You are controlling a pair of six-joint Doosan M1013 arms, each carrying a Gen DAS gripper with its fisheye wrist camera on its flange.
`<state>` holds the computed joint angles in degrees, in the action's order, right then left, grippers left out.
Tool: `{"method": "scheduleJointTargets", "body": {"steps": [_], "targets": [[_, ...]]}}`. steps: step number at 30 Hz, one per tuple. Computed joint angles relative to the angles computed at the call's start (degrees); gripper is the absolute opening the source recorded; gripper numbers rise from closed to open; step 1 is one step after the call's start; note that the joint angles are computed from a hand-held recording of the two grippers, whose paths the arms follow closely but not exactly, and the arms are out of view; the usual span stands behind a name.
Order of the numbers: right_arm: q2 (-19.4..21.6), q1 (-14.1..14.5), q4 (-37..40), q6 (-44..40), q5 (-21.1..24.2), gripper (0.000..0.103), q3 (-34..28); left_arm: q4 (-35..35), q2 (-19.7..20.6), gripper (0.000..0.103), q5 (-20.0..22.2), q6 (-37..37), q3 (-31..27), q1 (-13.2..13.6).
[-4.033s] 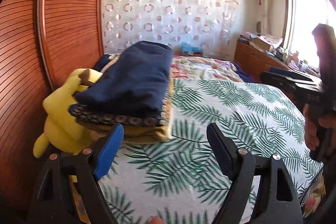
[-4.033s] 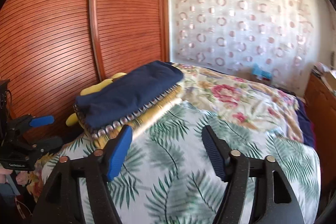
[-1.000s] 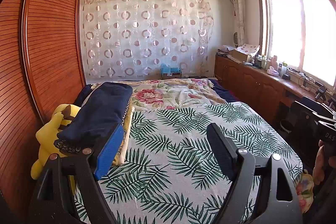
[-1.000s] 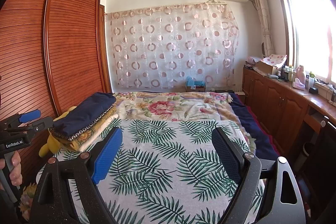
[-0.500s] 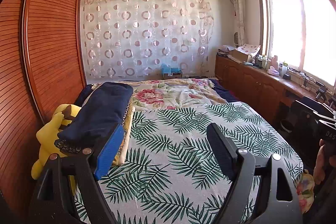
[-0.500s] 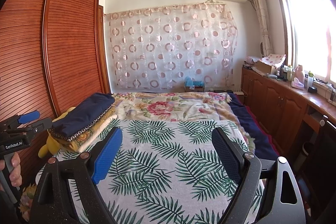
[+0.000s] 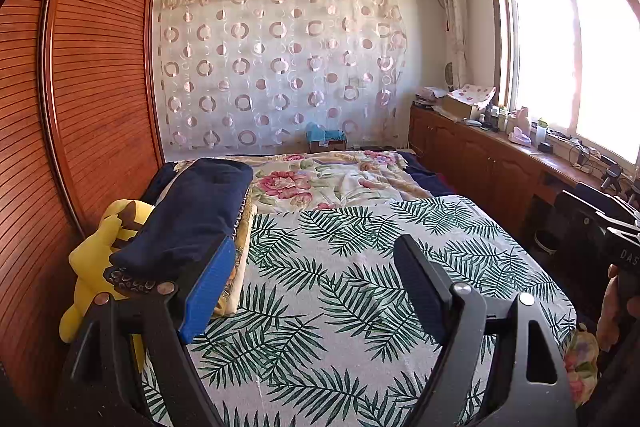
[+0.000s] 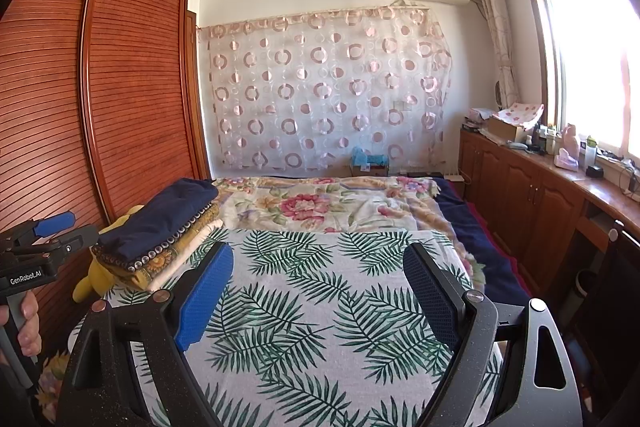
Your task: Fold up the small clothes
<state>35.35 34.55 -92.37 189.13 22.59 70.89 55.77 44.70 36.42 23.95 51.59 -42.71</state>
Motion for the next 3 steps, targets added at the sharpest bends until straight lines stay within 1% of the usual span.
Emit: {"method": "scheduleJointTargets", "body": {"steps": [3], "targets": [[0.0, 0.0, 0.0, 0.0, 0.0, 0.088, -0.1, 0.1, 0.0, 0.082, 0.0, -0.2, 0.0, 0.0]]}}
